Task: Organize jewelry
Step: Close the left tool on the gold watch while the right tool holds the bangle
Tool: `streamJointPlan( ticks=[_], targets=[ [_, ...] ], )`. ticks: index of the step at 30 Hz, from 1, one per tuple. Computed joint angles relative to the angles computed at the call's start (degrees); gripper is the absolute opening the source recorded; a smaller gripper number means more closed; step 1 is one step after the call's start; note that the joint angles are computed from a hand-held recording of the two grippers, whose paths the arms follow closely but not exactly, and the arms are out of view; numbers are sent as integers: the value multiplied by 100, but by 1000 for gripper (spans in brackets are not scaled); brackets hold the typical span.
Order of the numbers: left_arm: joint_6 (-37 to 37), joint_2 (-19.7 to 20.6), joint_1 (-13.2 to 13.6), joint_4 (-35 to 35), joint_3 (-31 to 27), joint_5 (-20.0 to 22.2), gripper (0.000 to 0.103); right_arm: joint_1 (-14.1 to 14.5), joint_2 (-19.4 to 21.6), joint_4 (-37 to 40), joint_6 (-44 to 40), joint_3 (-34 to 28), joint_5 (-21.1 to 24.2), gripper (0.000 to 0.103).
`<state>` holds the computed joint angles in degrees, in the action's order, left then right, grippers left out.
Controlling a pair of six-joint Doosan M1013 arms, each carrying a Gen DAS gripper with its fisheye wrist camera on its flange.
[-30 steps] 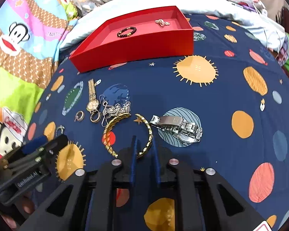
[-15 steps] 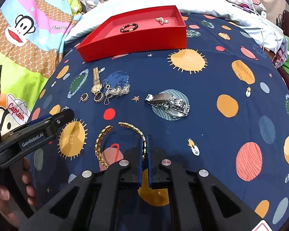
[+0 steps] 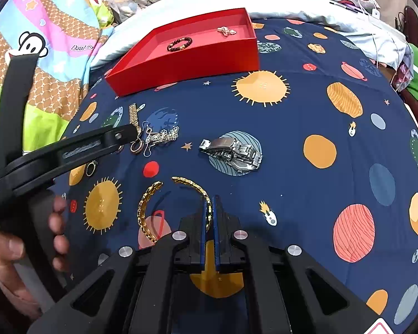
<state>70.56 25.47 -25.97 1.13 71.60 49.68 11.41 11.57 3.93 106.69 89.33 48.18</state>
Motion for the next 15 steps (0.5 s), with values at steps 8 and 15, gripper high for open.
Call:
streamJointPlan(
  ticks=[8,15],
  targets=[
    [-12,123,-91,548,-73,15,49,-51,49,133,-79,-30,7,4],
    [-41,64,4,567,27,-42,48,-45,80,178,-122,-62,15,4]
  ],
)
